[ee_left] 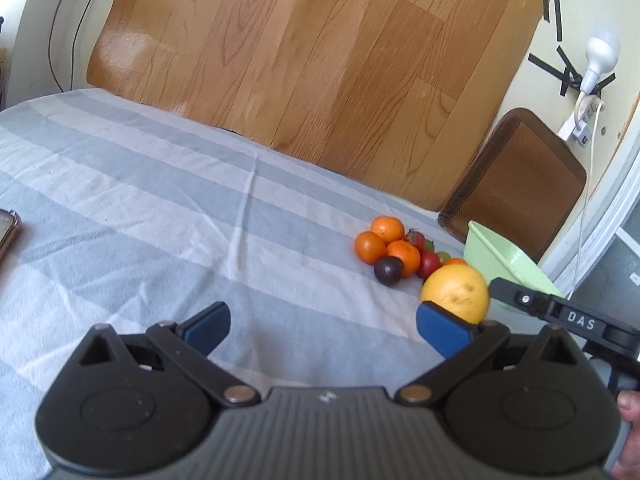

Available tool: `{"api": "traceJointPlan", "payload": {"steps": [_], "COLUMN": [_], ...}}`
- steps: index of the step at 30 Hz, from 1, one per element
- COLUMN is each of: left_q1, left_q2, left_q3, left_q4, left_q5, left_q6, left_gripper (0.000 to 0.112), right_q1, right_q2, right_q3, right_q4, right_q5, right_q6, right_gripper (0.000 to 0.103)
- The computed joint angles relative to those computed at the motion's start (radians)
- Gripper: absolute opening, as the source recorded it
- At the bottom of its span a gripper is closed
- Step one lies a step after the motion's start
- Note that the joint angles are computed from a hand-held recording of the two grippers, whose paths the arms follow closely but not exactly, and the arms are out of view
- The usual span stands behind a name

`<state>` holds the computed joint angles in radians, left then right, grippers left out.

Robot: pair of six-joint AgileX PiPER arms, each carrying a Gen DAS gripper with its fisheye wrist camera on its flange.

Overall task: Organize fruits
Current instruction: 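Move the left gripper toward the yellow grapefruit, then close the left gripper on the grapefruit and lift it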

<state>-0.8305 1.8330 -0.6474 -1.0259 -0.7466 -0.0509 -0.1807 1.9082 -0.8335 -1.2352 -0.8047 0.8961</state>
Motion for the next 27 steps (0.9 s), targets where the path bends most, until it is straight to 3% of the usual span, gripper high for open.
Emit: {"api": "traceJointPlan", "payload": {"steps": [3,6,10,14,17,18,22,24,27], "left_q1": [0.039,0.088,0.133,0.133,0.130,0.122,0.099,0.104,0.100], "left_q2": [-0.006,0.001,0.039,0.093,0.098,0.094,0.085,0.085,0.096], "left_q3": [0.000,-0.039,-0.129,-0.246,-0.224,-0.212,-0.218,-0.234,-0.272], "left_q4": [0.098,0.178,0.329,0.196,0.268,0.262,0.156,0.141,0.068], "left_q5": [0.010,0.046,0.125,0.250,0.257,0.248,0.252,0.274,0.289], "left_q6": [-0.066,-0.072,-0.128,0.059,-0.032,-0.026,0.090,0.111,0.199], "left_gripper": [0.102,0.102,0.097,0.073,0.073,0.073,0.073,0.073,0.073], "right_q1": [0.022,0.060,0.090,0.111,0.130,0.136,0.147,0.157,0.179], "right_q2": [0.012,-0.022,-0.013,-0.014,-0.006,-0.005,0.013,0.016,0.035], "right_q3": [-0.013,0.056,0.033,0.043,0.044,0.053,0.052,0.042,0.031], "right_q4": [-0.131,-0.114,-0.137,-0.107,-0.107,-0.083,-0.047,-0.052,-0.013], "right_q5": [-0.048,-0.062,-0.024,-0.027,-0.018,-0.013,-0.022,-0.009,0.010], "right_q6": [0.057,-0.087,-0.079,-0.171,-0.221,-0.254,-0.306,-0.295,-0.308], "right_gripper": [0.044,0.043,0.045,0.051,0.053,0.058,0.065,0.078,0.079]}}
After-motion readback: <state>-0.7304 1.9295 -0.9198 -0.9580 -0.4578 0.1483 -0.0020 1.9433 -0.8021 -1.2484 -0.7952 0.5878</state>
